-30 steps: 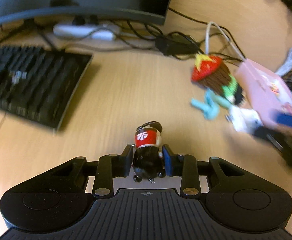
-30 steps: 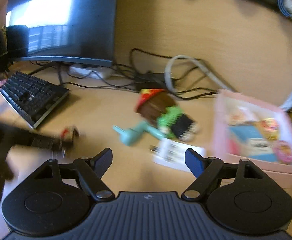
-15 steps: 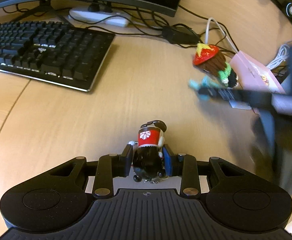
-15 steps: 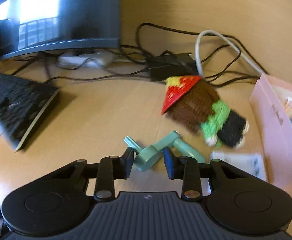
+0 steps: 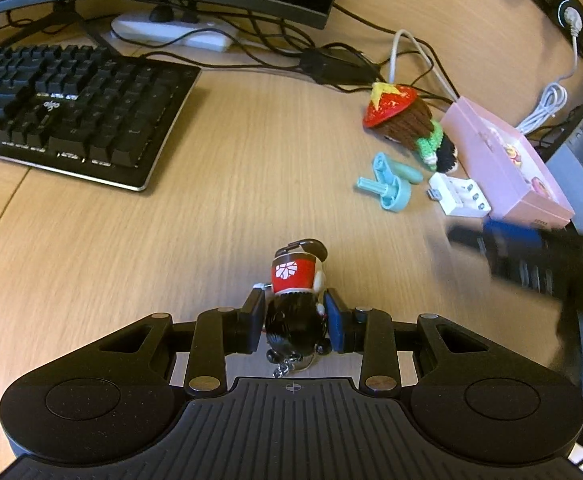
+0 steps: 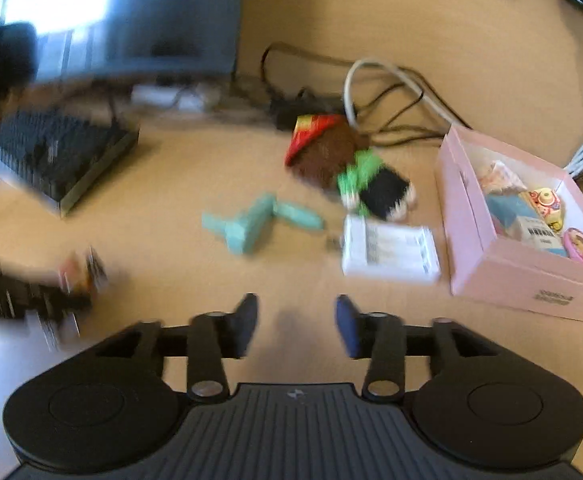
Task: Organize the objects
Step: 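Grasp the figurine keychain with the left gripper while the right grasps the teal piece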
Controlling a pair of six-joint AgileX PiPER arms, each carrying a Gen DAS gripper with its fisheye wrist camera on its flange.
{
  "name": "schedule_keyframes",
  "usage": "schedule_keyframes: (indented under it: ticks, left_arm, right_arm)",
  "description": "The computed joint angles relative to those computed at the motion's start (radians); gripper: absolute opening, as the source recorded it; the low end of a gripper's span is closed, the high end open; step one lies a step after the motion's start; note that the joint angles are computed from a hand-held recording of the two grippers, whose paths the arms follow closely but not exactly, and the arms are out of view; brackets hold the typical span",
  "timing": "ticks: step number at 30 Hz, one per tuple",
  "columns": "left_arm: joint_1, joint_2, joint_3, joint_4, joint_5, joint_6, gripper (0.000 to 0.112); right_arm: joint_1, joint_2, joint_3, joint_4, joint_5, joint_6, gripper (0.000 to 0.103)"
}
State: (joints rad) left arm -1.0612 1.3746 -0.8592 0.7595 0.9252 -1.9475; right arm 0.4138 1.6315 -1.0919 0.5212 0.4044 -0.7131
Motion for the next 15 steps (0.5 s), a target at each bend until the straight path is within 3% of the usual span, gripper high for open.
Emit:
schedule_keyframes:
  ticks: [4, 7, 9, 10, 15]
  left_arm:
    - [-0.013, 0.004, -0.002, 0.004, 0.008, 0.010, 0.036]
    - [-0.020, 0.005, -0.004, 0.002, 0.016, 0.019, 0.036]
    - [-0.022, 0.002, -0.005, -0.005, 0.020, 0.024, 0.036]
    - [-0.025, -0.002, -0.001, -0.005, 0.021, 0.021, 0.036]
    - [-0.024, -0.017, 0.016, 0.004, 0.008, -0.001, 0.036]
  right_arm:
    - [0.067, 0.098, -0.117, 0.037, -0.043, 0.112, 0.048]
    - [0.118, 0.205, -0.235, -0.073, -0.046, 0.291, 0.046]
    - [0.148, 0.259, -0.288, -0.212, -0.035, 0.427, 0.025]
    - [0.152, 0.270, -0.303, -0.232, -0.012, 0.440, 0.022]
    - [0.127, 0.142, -0.121, -0.081, -0.016, 0.137, 0.019]
